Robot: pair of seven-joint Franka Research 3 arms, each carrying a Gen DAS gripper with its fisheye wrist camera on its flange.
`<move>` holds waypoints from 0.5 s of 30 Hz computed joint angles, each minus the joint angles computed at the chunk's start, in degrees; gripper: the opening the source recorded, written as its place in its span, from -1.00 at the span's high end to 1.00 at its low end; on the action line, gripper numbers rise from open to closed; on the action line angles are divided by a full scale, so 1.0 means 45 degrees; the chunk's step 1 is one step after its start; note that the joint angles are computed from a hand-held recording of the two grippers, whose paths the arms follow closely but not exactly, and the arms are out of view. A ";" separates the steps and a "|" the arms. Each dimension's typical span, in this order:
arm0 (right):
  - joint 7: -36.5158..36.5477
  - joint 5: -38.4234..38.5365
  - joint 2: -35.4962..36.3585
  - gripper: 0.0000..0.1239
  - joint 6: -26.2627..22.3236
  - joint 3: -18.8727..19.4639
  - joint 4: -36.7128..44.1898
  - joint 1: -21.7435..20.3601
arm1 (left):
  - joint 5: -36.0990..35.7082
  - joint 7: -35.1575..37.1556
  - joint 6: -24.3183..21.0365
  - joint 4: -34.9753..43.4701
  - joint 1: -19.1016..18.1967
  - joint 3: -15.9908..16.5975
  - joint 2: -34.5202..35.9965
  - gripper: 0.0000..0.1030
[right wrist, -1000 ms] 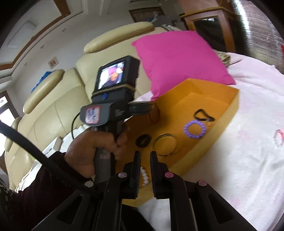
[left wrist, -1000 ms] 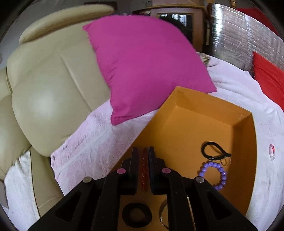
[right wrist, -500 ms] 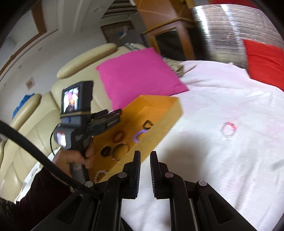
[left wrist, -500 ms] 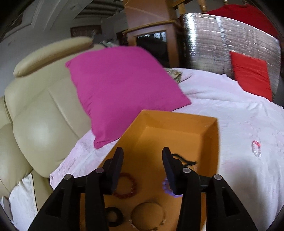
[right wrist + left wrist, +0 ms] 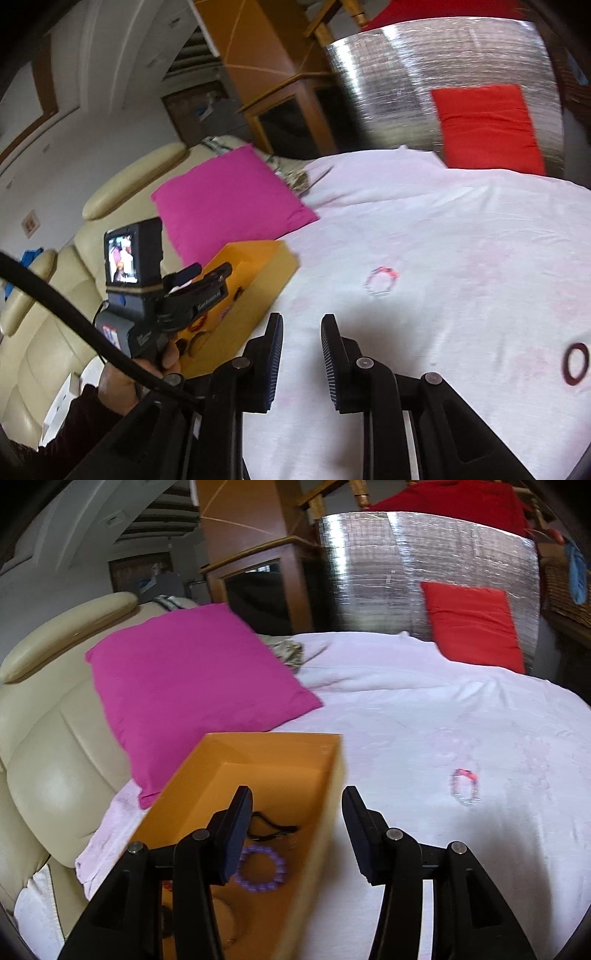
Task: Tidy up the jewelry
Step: 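Grasp the clear crystal bracelet with left tool while right tool grasps dark red ring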
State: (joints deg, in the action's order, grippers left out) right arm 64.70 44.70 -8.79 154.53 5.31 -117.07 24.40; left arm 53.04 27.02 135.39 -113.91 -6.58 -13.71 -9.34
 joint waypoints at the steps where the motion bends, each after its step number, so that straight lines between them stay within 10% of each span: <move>1: 0.0080 -0.0031 -0.0056 0.62 0.0035 -0.0039 -0.0051 -0.0059 | 0.0010 0.0035 -0.0029 0.0144 -0.0055 -0.0070 0.0131 0.00; 15: 0.2178 -0.1276 -0.0916 0.62 0.0339 -0.0752 -0.1038 -0.1507 | 0.0420 0.0560 -0.0689 0.2079 -0.1550 -0.0182 0.2097 0.00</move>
